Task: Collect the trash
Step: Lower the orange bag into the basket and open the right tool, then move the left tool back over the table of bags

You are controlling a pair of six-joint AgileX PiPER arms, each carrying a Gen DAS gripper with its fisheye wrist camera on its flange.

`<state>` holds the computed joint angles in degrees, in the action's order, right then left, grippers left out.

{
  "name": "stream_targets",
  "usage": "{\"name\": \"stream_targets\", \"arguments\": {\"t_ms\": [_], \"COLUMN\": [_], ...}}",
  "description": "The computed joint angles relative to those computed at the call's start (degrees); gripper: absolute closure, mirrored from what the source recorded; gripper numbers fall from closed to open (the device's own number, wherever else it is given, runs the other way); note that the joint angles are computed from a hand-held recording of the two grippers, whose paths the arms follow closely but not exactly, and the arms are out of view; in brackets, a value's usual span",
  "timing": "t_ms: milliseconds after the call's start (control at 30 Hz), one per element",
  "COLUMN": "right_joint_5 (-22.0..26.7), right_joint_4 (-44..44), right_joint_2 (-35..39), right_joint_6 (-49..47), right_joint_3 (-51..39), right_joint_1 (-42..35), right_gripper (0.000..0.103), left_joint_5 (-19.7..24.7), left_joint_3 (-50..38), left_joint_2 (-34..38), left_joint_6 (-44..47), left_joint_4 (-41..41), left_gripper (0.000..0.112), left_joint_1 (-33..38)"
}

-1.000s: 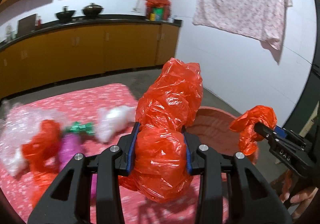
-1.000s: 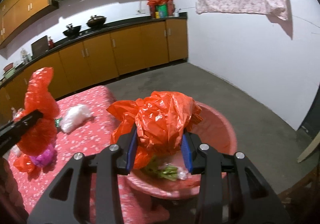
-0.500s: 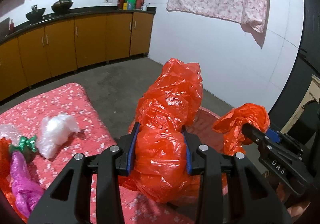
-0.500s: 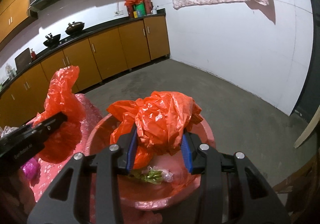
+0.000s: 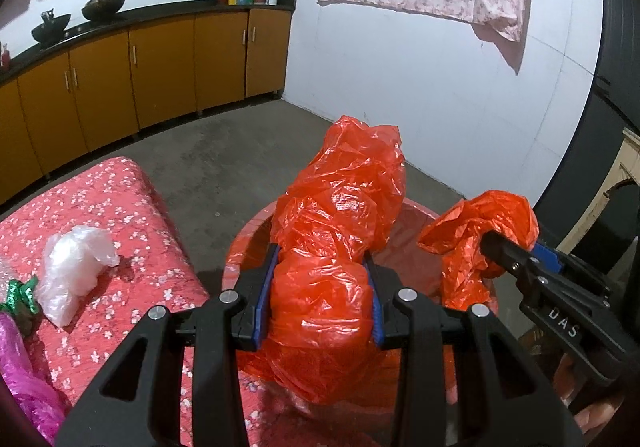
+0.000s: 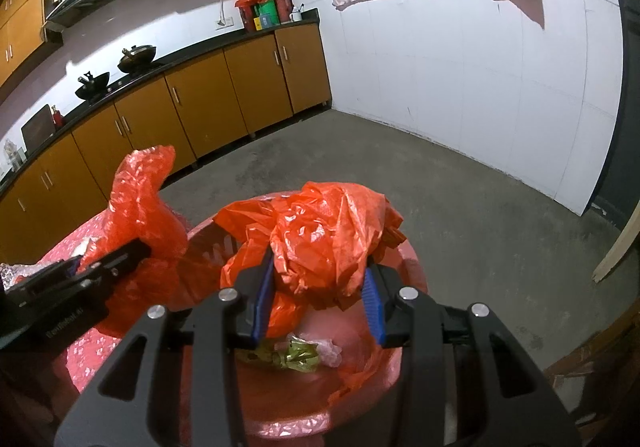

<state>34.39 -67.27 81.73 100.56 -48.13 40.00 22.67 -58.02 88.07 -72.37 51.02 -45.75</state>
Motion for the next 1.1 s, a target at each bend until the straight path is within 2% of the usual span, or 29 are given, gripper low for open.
{"name": "stream_targets", "arguments": {"t_ms": [200, 500, 567, 733, 867, 1100], "right_joint_5": [-0.66, -2.72, -2.9, -3.23, -1.59, 2.69], "right_joint_4": [-1.52, -3.14, -3.67, -4.39, -5.61, -6.43], "right_joint_2": [0.43, 0.6, 0.72, 0.3, -0.35, -0.72], "right_joint_6": [1.78, 3.65, 4.08, 4.89, 6.34, 7.8], "right_joint_3": [0.4, 1.14, 1.27, 1.97, 2.53, 2.02], "right_joint_1": [-0.35, -0.87, -0.65, -0.84, -0.09, 3.51], "right_gripper": [0.064, 0.058, 0.055, 0.048, 0.037, 0.023], "left_joint_5": [-0.62, -1.36, -1.57, -1.07, -0.42, 3.78], "left_joint_3": [-1.07, -1.14, -0.91, -0.11, 1.58, 7.59], "left_joint_2": [1.5, 2.34, 2.23, 1.54, -0.17, -7.54], "left_joint_6": [0.98, 2.31, 2.78, 1.87, -0.92, -10.73], "left_joint_4": [-0.91, -2.19, -2.94, -2.32, -0.94, 7.6], "left_gripper": [0.073, 0.062, 0.055, 0.051, 0.047, 0.037], "left_joint_1": [-0.02, 0.74, 1.15, 1.63, 2.24, 0.19]}}
